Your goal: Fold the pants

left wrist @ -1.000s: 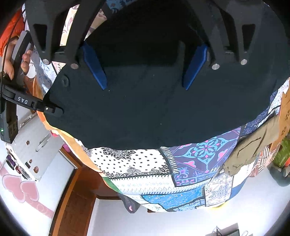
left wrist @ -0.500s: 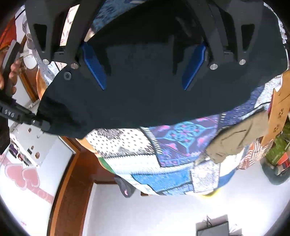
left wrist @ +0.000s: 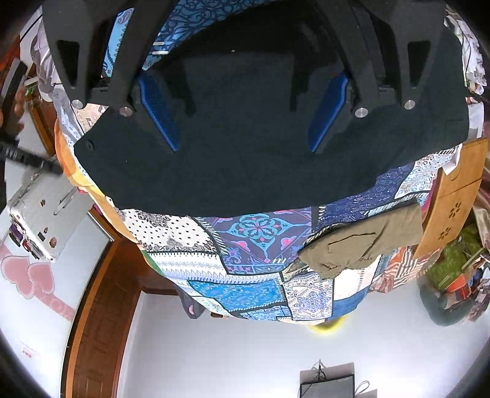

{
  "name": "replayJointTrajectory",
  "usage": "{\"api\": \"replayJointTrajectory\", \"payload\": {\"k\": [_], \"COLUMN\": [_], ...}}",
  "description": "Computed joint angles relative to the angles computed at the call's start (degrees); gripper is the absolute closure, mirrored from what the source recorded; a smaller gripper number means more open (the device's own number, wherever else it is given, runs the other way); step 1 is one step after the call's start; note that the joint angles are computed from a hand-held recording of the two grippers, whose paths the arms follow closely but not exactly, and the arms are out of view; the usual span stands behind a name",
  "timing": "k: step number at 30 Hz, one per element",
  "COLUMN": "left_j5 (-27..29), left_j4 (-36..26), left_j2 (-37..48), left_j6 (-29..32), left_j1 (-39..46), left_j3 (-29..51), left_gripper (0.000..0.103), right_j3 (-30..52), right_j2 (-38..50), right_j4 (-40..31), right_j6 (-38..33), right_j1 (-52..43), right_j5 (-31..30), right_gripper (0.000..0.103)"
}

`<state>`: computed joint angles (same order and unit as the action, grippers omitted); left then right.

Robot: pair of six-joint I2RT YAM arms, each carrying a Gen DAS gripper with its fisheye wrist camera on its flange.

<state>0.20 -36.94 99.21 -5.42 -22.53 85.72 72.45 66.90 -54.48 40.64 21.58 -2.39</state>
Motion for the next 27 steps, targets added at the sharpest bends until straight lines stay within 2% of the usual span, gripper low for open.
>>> {"api": "replayJointTrajectory", "payload": {"k": [4, 8, 13, 17, 23, 24, 26, 27], "left_j5": [0.1, -1.5, -3.2, -3.4, -4.3, -4.3, -4.2, -4.1], "left_j4": [-0.8, -2.9, -6.1, -8.2, -10.5, -10.8, -11.1, -11.1], "left_j2": [2.1, 6.3, 11.5, 15.2, 20.7, 21.4, 22.2, 22.5], "left_j6": [-0.9, -1.0, -1.2, -1.5, -1.5, -1.6, -1.9, -2.0], "left_j1": [-1.7, -4.5, -7.9, -9.8, -12.1, -12.2, -12.2, -12.2], "left_j3": [1.7, 6.2, 11.8, 15.7, 21.4, 22.2, 23.2, 23.5], "left_gripper": [0.017, 0.017, 0.017, 0.017, 0.017, 0.017, 0.017, 0.017], "right_j3": [-7.2, -13.1, -16.3, -19.5, -20.6, -20.1, -19.5, -19.5], "right_j2": [-3.3, -4.5, -5.1, -5.8, -4.0, -3.5, -2.9, -2.8], "right_j4": [1.1, 6.4, 11.9, 16.3, 21.1, 21.1, 21.1, 21.3], "right_j6": [3.9, 7.2, 8.6, 9.3, 8.5, 7.7, 6.8, 6.3], "right_j1": [-0.7, -2.5, -5.7, -8.9, -11.8, -12.0, -12.0, -12.4], "right_j5": [-5.5, -10.8, -13.0, -16.3, -16.5, -16.3, -14.8, -15.0], "right_gripper": [0.047, 0.047, 0.041, 0.041, 0.041, 0.044, 0.061, 0.073]}}
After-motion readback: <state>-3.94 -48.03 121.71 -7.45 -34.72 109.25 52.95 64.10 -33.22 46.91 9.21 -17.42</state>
